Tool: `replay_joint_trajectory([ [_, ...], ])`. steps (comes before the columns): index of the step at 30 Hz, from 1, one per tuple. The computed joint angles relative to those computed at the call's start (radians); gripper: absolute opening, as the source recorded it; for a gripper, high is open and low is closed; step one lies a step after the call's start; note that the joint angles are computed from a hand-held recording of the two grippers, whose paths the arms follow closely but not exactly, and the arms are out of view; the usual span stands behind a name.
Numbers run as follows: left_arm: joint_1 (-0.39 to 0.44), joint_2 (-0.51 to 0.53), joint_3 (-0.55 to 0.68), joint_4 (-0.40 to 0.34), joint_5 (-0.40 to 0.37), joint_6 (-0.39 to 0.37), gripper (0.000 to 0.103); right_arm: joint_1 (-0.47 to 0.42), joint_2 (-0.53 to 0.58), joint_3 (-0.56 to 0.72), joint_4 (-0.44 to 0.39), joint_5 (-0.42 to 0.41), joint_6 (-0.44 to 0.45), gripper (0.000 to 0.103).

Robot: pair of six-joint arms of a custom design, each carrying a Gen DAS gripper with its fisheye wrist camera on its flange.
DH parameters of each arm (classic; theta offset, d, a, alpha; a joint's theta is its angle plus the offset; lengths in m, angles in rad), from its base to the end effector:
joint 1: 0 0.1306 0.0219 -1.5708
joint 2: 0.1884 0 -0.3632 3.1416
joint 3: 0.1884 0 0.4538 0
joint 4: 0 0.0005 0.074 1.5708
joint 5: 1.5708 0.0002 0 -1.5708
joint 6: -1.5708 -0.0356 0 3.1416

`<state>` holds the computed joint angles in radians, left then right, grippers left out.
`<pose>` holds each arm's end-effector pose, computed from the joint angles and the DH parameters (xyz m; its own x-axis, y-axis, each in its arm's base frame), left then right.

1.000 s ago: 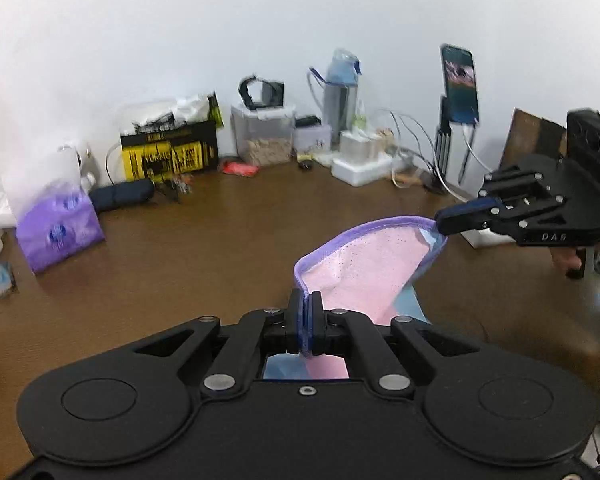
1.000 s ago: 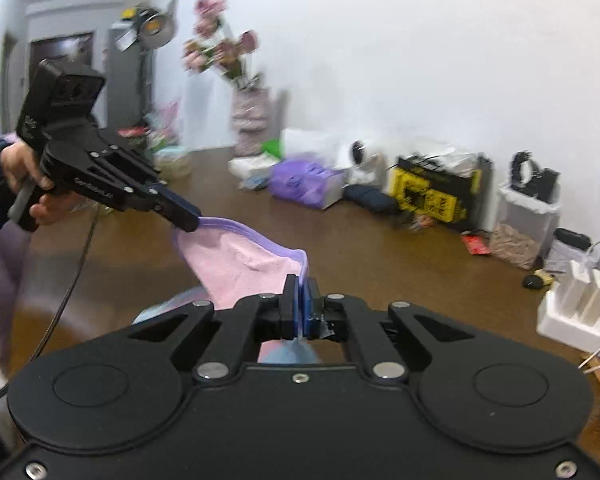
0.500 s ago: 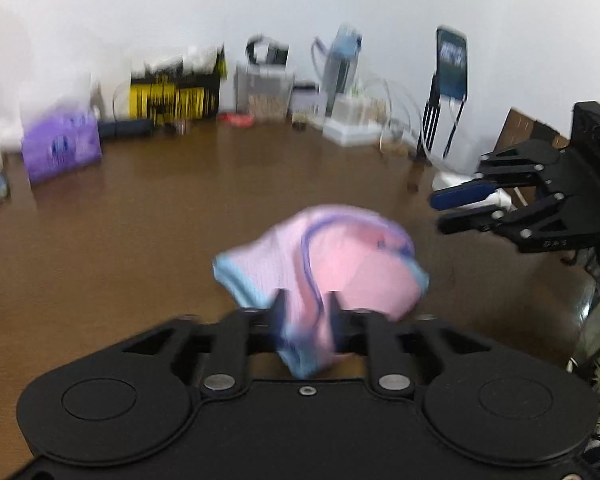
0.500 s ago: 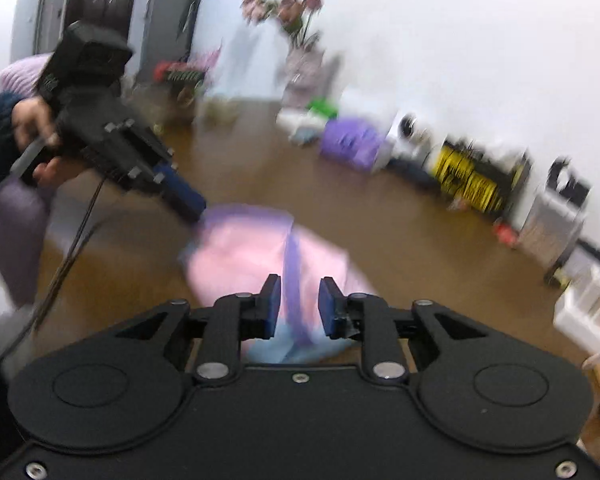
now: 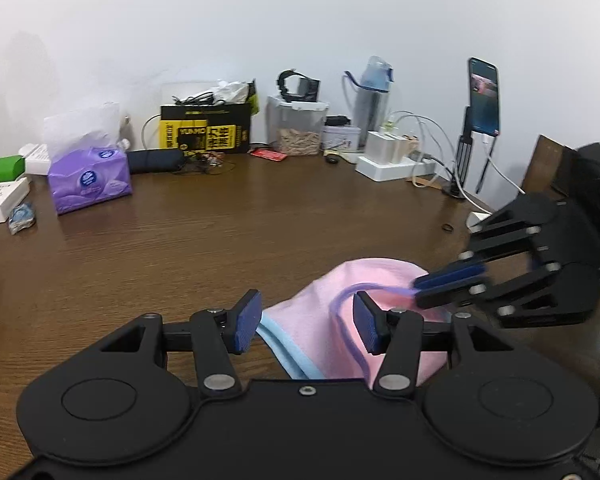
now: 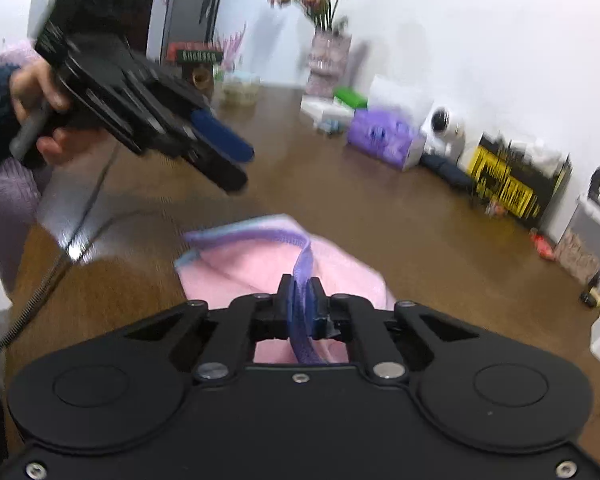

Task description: Fold clothes

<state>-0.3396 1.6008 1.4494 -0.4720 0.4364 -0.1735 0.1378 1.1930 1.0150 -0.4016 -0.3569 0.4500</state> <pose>0.5939 -0.2263 0.3545 -0.4342 0.3193 -0.8423 0.7111 0.6955 -0.1029 0.4836 0.0791 0.3480 -0.3066 -0.4540 -0.8366 -0.6126 0.7668 -0.1916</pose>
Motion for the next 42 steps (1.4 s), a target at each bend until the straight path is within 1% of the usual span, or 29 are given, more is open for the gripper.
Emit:
replay_joint_trajectory([
  [2, -0.004, 0.006, 0.007, 0.000, 0.002, 0.009, 0.050, -0.003, -0.027, -0.014, 0.003, -0.019, 0.011, 0.009],
  [3, -0.009, 0.009, 0.010, 0.000, -0.003, 0.007, 0.050, -0.002, -0.029, -0.013, -0.011, -0.025, 0.021, 0.009],
  [7, -0.038, 0.019, 0.012, -0.014, -0.076, -0.033, 0.055, 0.010, -0.045, -0.029, -0.110, -0.029, 0.060, 0.009],
  [10, -0.060, 0.024, 0.006, -0.024, -0.135, -0.072, 0.055, 0.005, -0.043, -0.050, -0.164, -0.036, 0.046, 0.009],
  [13, -0.068, 0.024, -0.010, -0.036, -0.168, -0.113, 0.056, -0.006, -0.038, -0.055, -0.199, -0.045, 0.024, 0.013],
  [14, -0.069, 0.025, -0.012, -0.043, -0.175, -0.120, 0.056, -0.010, -0.047, -0.061, -0.197, -0.053, 0.014, 0.022],
  [15, -0.067, 0.026, -0.015, -0.051, -0.179, -0.118, 0.056, -0.014, -0.055, -0.064, -0.197, -0.055, 0.007, 0.026],
  [16, -0.063, 0.026, -0.017, -0.059, -0.181, -0.111, 0.056, -0.015, -0.059, -0.064, -0.198, -0.050, 0.005, 0.027],
  [17, -0.060, 0.025, -0.021, -0.063, -0.182, -0.105, 0.057, -0.017, -0.074, -0.072, -0.185, -0.037, -0.002, 0.031],
  [18, -0.058, 0.022, -0.025, -0.065, -0.182, -0.098, 0.058, -0.023, -0.098, -0.092, -0.152, -0.027, -0.022, 0.037],
  [20, -0.048, 0.010, -0.046, -0.057, -0.179, -0.070, 0.060, -0.050, -0.133, -0.131, -0.053, -0.019, -0.139, 0.038],
  [21, -0.047, 0.002, -0.054, -0.042, -0.174, -0.054, 0.060, -0.065, -0.145, -0.149, -0.002, -0.012, -0.206, 0.038],
  [22, -0.046, -0.006, -0.062, -0.023, -0.168, -0.034, 0.060, -0.071, -0.146, -0.156, 0.030, -0.005, -0.259, 0.038],
  [24, -0.046, -0.025, -0.081, 0.026, -0.144, 0.004, 0.060, -0.065, -0.123, -0.150, 0.056, 0.002, -0.293, 0.038],
  [26, -0.051, -0.042, -0.099, 0.090, -0.099, 0.033, 0.061, -0.048, -0.095, -0.136, 0.064, 0.011, -0.297, 0.040],
  [28, -0.059, -0.034, -0.094, 0.112, -0.053, 0.037, 0.063, -0.035, -0.069, -0.122, 0.073, 0.008, -0.309, 0.056],
  [29, -0.061, -0.025, -0.087, 0.109, -0.033, 0.036, 0.063, -0.029, -0.056, -0.115, 0.078, 0.004, -0.317, 0.073],
  [30, -0.062, -0.016, -0.080, 0.106, -0.013, 0.035, 0.063, -0.026, -0.048, -0.111, 0.075, 0.000, -0.320, 0.078],
  [33, -0.068, 0.028, -0.037, 0.051, -0.023, 0.048, 0.063, -0.018, -0.033, -0.100, 0.047, -0.006, -0.319, 0.078],
  [34, -0.072, 0.041, -0.021, 0.023, -0.057, 0.044, 0.063, -0.015, -0.029, -0.095, 0.028, -0.002, -0.319, 0.078],
  [35, -0.077, 0.057, -0.004, -0.009, -0.109, 0.042, 0.063, -0.013, -0.024, -0.091, 0.011, 0.004, -0.319, 0.078],
  [36, -0.078, 0.063, 0.001, -0.021, -0.133, 0.043, 0.063, -0.011, -0.015, -0.081, -0.021, 0.012, -0.316, 0.078],
  [37, -0.075, 0.064, 0.001, -0.027, -0.139, 0.045, 0.064, -0.010, -0.008, -0.075, -0.046, 0.023, -0.309, 0.078],
  [38, -0.070, 0.067, 0.002, -0.036, -0.145, 0.047, 0.065, -0.009, -0.012, -0.081, -0.045, 0.031, -0.303, 0.078],
  [40, -0.058, 0.058, -0.005, -0.042, -0.135, 0.055, 0.065, -0.014, -0.023, -0.088, -0.049, 0.022, -0.301, 0.078],
  [42, -0.048, 0.050, -0.004, -0.036, -0.126, 0.074, 0.067, -0.031, -0.060, -0.111, -0.010, 0.015, -0.314, 0.079],
])
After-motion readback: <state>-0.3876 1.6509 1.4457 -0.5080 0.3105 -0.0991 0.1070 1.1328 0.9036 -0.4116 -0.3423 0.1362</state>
